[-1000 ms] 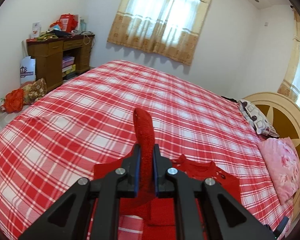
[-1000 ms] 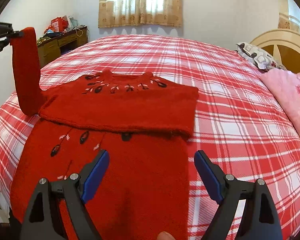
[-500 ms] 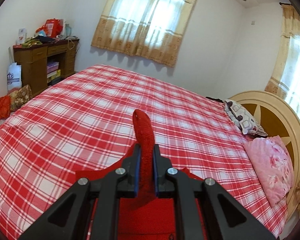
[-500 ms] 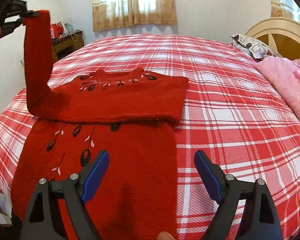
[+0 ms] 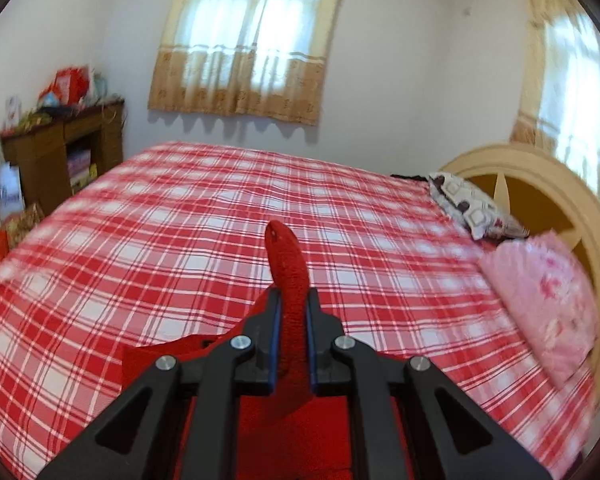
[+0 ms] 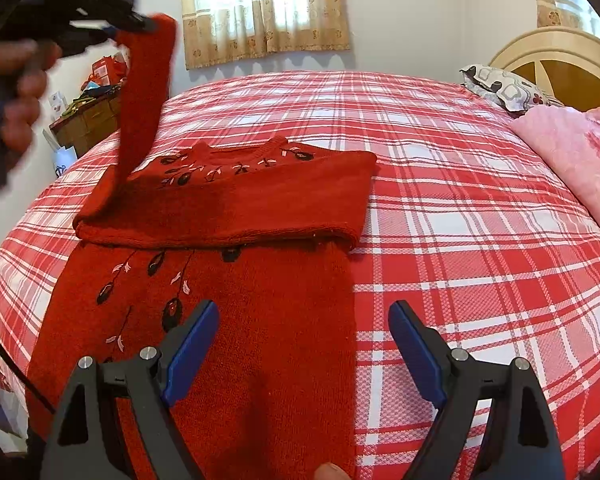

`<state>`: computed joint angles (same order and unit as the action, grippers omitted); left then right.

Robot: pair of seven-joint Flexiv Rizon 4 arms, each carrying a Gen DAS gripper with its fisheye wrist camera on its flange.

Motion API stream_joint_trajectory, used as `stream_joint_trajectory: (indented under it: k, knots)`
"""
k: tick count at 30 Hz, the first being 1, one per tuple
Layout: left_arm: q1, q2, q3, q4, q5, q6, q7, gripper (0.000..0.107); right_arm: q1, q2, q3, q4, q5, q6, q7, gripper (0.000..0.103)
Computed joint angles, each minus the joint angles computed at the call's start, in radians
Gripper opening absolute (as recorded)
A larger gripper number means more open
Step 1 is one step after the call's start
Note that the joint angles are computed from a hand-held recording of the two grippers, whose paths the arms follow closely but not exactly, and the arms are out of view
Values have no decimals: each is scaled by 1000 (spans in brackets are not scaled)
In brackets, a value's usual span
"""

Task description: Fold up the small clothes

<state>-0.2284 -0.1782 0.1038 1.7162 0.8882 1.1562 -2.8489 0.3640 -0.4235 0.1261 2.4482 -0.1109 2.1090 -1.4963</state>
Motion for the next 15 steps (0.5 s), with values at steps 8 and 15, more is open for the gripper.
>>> stream_joint_trajectory:
  k: [8, 15]
  knots:
    - [-106, -227, -4, -154, 46, -118, 41, 11, 58, -29, -38, -6, 72, 27, -34, 87]
    - [-118, -291, 2, -137, -100, -66, 206, 39, 43, -51, -27, -11, 81, 49, -41, 87]
